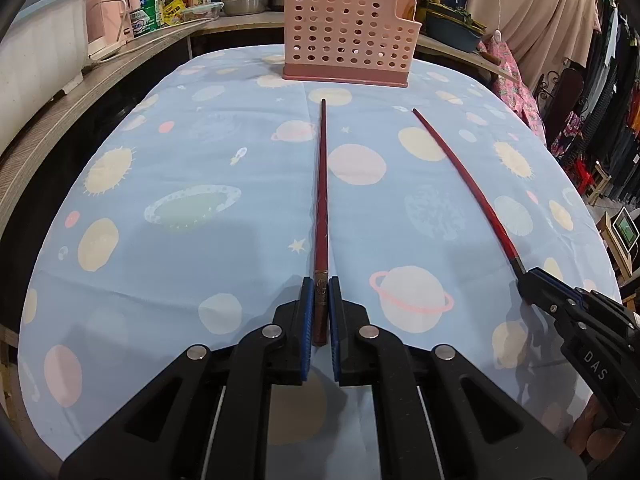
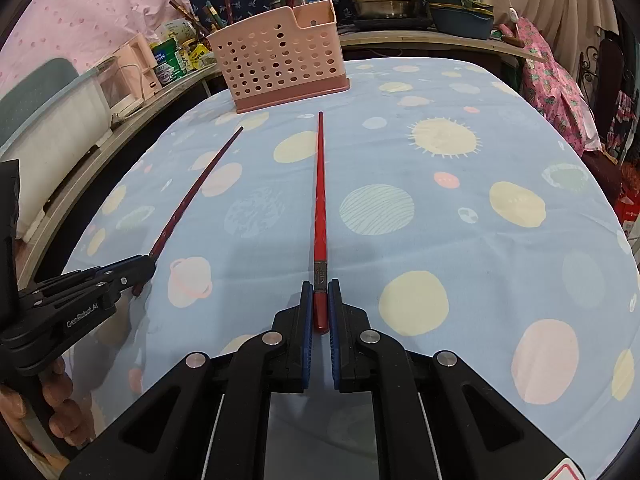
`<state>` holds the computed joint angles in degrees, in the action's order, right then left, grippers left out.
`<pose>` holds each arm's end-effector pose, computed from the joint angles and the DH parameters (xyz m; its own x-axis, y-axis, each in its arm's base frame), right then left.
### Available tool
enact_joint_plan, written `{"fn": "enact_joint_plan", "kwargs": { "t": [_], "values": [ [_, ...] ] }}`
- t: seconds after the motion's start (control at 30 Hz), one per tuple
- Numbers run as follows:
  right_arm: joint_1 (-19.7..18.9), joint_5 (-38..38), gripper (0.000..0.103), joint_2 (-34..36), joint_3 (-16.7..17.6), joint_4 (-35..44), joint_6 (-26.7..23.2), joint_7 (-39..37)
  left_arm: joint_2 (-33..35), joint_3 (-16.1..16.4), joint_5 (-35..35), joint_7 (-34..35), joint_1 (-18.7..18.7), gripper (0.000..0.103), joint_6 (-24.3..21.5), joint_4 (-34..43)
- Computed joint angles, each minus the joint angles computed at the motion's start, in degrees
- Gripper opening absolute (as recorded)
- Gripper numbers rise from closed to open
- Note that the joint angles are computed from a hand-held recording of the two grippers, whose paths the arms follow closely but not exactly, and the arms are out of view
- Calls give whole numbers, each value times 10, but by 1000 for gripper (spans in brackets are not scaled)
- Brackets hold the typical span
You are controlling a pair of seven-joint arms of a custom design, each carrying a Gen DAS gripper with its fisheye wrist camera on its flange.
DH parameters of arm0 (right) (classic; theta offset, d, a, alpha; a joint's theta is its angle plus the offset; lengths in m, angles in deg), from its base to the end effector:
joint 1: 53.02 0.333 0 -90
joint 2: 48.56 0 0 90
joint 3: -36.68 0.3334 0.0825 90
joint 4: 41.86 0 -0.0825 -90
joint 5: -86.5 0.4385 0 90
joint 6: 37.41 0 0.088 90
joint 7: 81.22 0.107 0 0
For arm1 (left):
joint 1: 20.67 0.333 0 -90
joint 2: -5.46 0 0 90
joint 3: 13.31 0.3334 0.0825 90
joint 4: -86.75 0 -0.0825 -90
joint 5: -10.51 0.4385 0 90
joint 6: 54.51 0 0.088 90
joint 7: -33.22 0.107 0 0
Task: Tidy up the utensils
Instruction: 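Grasp the dark red chopstick with the left tool while right tool holds the red one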
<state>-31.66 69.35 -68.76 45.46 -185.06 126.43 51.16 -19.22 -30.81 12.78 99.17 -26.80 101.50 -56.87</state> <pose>0.4324 0.2730 0.4763 0.1211 -0.9753 -0.1850 -0.7655 0.0268 -0.6429 0.4525 -0.2066 0.4879 -0.0678 -0.9936 0.0902 -0.8048 0.0011 -0.5935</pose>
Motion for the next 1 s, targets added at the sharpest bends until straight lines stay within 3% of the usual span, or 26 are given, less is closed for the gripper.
{"fn": "enact_joint_plan", "kwargs": {
  "t": [0.53, 1.0],
  "values": [
    [0, 6, 7, -21, -2, 2, 0, -13, -33, 2, 4, -2, 11, 7, -24, 10],
    [-44, -33, 7, -42, 7, 40, 19, 0, -56, -4, 29, -4, 42, 7, -4, 42]
  ]
}}
